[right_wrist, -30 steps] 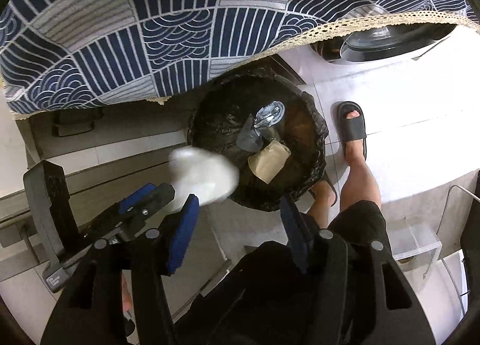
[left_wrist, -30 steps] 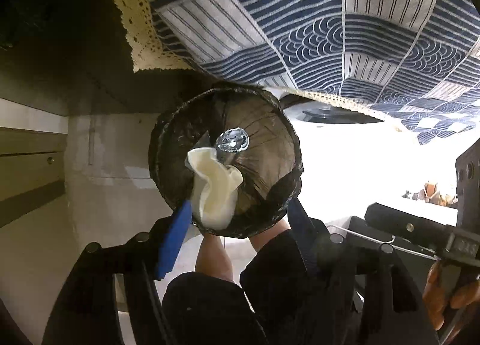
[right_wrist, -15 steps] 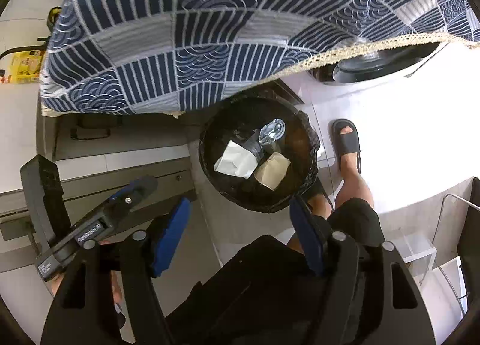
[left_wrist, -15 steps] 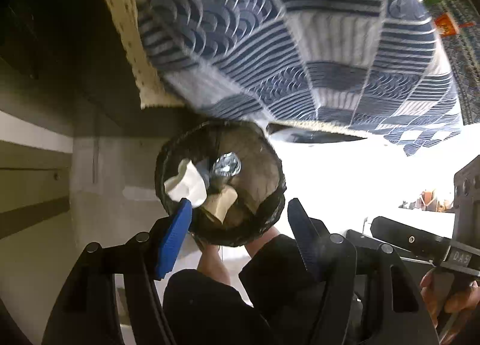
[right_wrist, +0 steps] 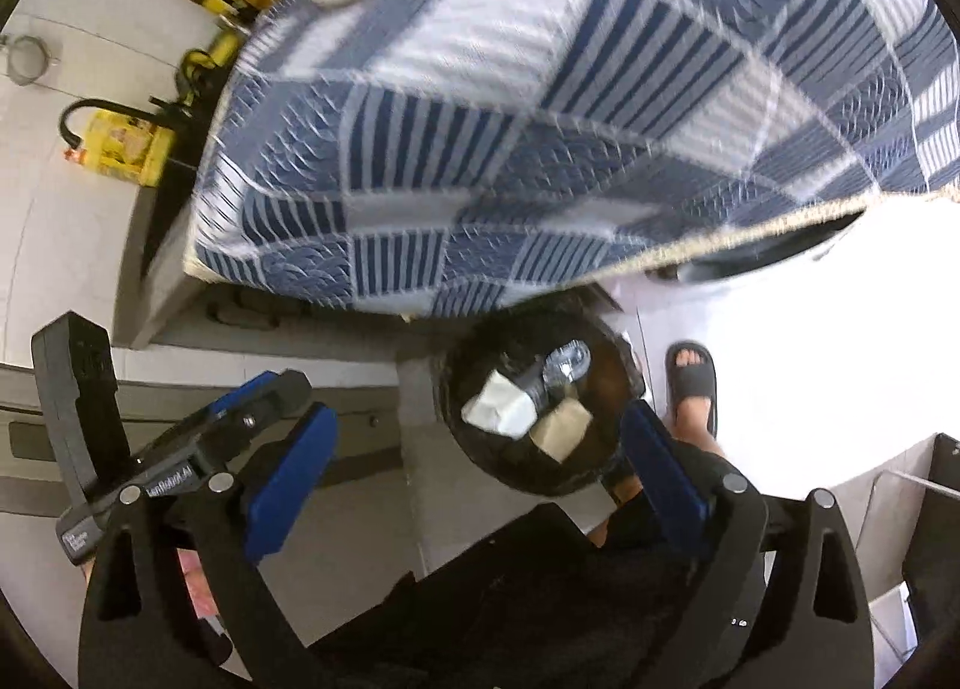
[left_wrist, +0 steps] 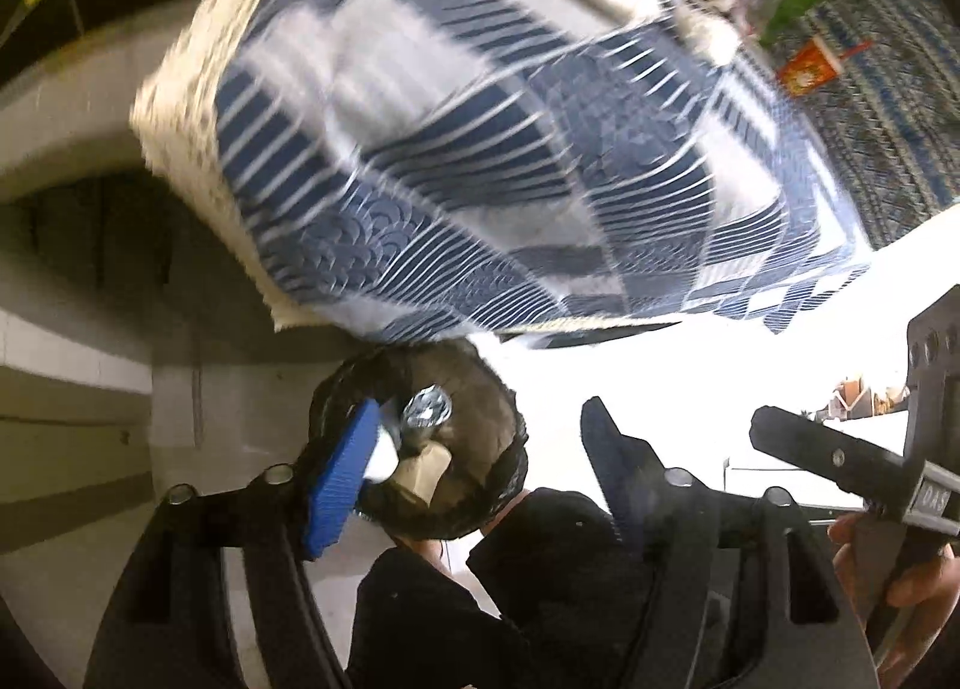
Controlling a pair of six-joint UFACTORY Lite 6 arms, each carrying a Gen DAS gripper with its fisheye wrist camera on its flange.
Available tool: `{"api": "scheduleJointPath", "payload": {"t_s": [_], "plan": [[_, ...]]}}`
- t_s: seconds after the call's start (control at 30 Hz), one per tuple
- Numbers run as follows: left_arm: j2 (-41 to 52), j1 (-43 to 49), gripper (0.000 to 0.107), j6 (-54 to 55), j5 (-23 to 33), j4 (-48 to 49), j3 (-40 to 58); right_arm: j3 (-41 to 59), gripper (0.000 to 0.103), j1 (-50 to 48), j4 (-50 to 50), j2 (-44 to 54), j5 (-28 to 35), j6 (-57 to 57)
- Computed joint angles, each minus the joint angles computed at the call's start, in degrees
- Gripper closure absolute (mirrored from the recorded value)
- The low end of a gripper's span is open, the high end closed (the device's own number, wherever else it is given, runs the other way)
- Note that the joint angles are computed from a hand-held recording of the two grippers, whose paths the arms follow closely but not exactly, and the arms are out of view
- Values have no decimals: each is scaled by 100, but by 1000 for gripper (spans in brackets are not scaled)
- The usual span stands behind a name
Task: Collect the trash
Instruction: 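Raise both open tools back toward the remaining items on the table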
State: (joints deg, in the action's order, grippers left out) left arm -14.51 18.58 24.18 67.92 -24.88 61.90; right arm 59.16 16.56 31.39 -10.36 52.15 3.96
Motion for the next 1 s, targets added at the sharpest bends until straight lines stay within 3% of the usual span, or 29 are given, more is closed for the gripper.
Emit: {"api": "scheduleJointPath", "payload": {"t_s": [0.5,0.83,1.0], "plan": [[786,-375,31,-342,333,-196,2514,2105,5,-703,-472,463,474,6],[2016,-1005,31,-1177,278,151,4436,4452,5,-1106,-384,2067,1074,-453],[2915,-1333,31,-1765,434,519,5648,6178,5,-1302,-265,3287,1655,-595]]}}
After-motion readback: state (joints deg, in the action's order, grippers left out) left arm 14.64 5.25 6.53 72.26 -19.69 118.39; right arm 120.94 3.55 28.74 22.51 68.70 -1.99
